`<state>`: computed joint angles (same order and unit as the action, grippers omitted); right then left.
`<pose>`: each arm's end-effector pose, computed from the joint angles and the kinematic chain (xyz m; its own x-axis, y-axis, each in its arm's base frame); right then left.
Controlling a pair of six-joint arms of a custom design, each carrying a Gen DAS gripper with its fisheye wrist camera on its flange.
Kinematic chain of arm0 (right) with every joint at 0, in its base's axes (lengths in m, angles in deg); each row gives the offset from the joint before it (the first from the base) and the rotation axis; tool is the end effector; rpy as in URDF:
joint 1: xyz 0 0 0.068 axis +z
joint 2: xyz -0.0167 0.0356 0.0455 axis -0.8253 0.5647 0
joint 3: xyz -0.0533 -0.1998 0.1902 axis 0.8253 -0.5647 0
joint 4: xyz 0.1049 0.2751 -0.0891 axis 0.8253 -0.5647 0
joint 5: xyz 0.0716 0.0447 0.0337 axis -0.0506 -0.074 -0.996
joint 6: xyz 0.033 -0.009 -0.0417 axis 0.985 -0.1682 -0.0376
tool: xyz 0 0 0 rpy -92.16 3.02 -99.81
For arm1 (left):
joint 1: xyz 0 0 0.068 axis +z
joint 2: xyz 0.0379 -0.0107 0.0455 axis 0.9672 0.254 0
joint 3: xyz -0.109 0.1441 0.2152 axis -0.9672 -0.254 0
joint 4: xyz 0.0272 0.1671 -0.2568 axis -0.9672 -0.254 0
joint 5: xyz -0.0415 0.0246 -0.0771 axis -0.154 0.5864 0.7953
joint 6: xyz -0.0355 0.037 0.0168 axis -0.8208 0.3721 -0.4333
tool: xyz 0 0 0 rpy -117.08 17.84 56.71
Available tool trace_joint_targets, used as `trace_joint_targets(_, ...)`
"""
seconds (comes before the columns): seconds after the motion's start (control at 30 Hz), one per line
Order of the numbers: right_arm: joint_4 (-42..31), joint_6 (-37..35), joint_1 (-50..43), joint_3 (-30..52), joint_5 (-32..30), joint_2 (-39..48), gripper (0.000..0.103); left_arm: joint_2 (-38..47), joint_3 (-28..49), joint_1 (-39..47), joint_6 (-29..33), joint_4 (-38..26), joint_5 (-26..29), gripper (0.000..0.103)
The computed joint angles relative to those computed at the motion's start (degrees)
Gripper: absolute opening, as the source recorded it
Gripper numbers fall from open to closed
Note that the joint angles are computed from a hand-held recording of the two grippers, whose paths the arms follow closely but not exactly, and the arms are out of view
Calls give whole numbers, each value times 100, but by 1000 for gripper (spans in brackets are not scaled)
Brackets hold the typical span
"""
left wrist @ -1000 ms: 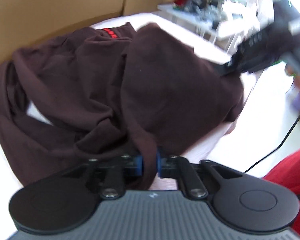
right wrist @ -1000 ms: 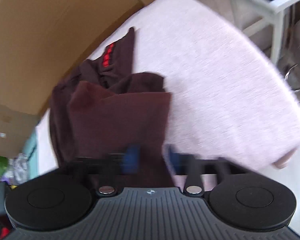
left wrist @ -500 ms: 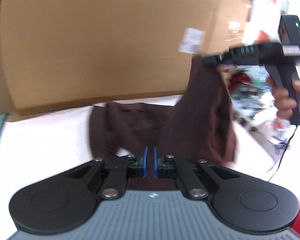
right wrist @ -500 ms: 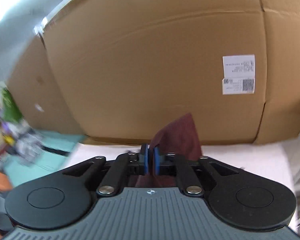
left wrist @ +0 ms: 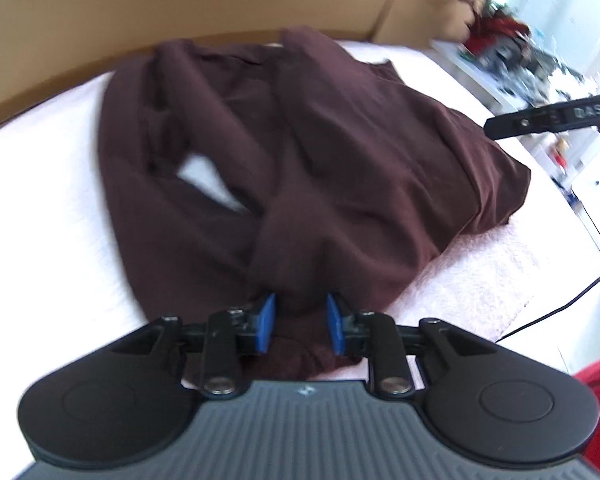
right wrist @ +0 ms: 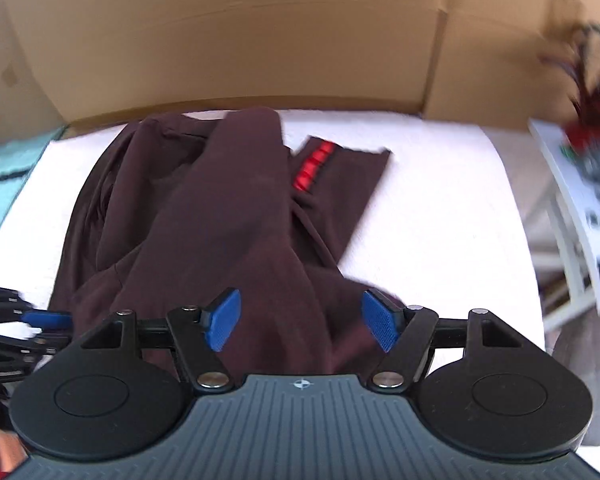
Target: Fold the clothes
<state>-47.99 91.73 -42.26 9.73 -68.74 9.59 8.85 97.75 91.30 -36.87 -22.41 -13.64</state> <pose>0.2055 0.0510 0.1577 -0.8102 -0.0244 -0.5856 -0.1358 0.9798 0.1469 0.1653 0.0285 0.0906 -0.7454 0.4177 -0.5195 0.5745 0.7979 -0.1827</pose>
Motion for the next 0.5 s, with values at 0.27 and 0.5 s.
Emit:
trace_joint_targets(0.27, 223, -535, -933, -138, -1033, 384, 72, 116, 241, -508, -519, -3, -408, 7)
trace_joint_targets(0.5, 400, -1172, -715, 205, -1238, 1095, 10, -606, 23, -342, -950, -223, -310, 0)
